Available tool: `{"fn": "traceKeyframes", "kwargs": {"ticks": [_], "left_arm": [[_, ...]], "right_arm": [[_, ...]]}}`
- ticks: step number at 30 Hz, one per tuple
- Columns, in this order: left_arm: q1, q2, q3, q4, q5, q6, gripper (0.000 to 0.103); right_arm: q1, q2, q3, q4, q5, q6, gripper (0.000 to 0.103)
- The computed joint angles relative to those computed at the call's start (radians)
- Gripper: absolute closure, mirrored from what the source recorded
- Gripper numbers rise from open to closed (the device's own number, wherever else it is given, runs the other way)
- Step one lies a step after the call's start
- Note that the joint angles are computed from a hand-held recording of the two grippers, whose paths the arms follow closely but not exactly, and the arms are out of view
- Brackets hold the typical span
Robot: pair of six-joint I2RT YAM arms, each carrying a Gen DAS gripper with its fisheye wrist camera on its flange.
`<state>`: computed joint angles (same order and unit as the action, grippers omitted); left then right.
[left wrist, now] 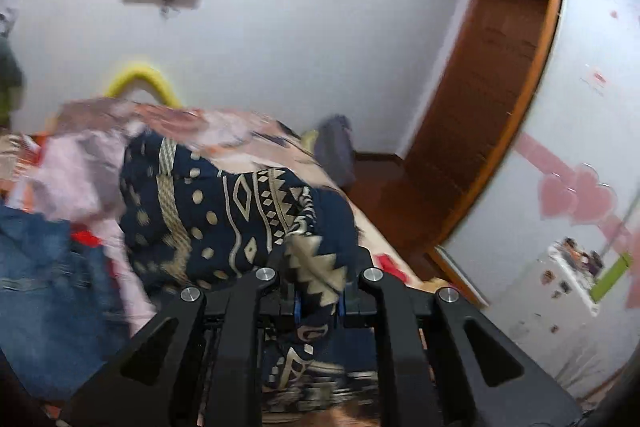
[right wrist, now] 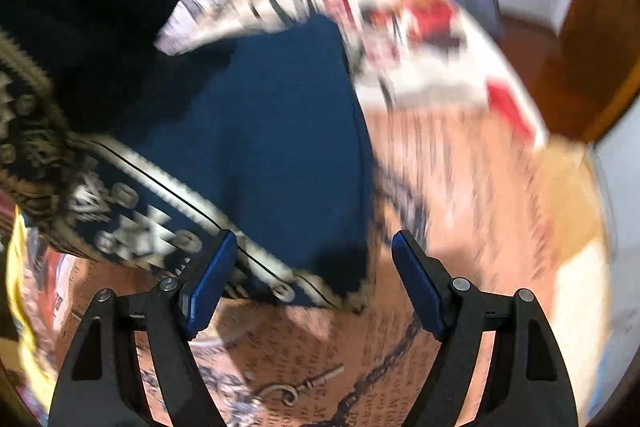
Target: Fold large clothes
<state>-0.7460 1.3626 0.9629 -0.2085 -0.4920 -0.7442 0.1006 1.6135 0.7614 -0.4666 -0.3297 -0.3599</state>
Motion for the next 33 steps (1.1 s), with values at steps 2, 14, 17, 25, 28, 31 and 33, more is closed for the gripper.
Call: {"fn": "traceKeyframes", "kwargs": {"ticks": [2,14,17,25,28,31,33], "left_arm": [[0.006,0.095,0.049,0.038,0.094,-0.019,0.092],[-0.029,0.443,0.163,0.005,0.376,-0.070,0.092],[-0.040,0.427,0.112,-0.002,0.391,-0.065,0.092],[-0.140,0.267,0.152,-0.202,0.230,-0.041,0.048],[-0.168,0.176,0.156,-0.291,0.135,-0.049,0.048],[-0.160,0.090,0.127,-0.358,0.058,-0.064,0.043],[-0.135,0.047,0.097,-0.398,0.024,-0.067,0.041]], "right_arm": [[-0.010,0.046,-0.015,0.027,-0.030,-0.006,0.027],[-0.220,0.054,0.033,-0.129,-0.144,-0.162,0.026],[-0.267,0.019,0.051,-0.165,-0.140,-0.197,0.026],[-0.365,-0.059,0.140,-0.300,-0.220,-0.271,0.026],[-0.377,-0.055,0.179,-0.345,-0.277,-0.278,0.026],[-0.359,-0.049,0.217,-0.413,-0.355,-0.270,0.026],[-0.336,-0.054,0.229,-0.455,-0.385,-0.260,0.026]]}}
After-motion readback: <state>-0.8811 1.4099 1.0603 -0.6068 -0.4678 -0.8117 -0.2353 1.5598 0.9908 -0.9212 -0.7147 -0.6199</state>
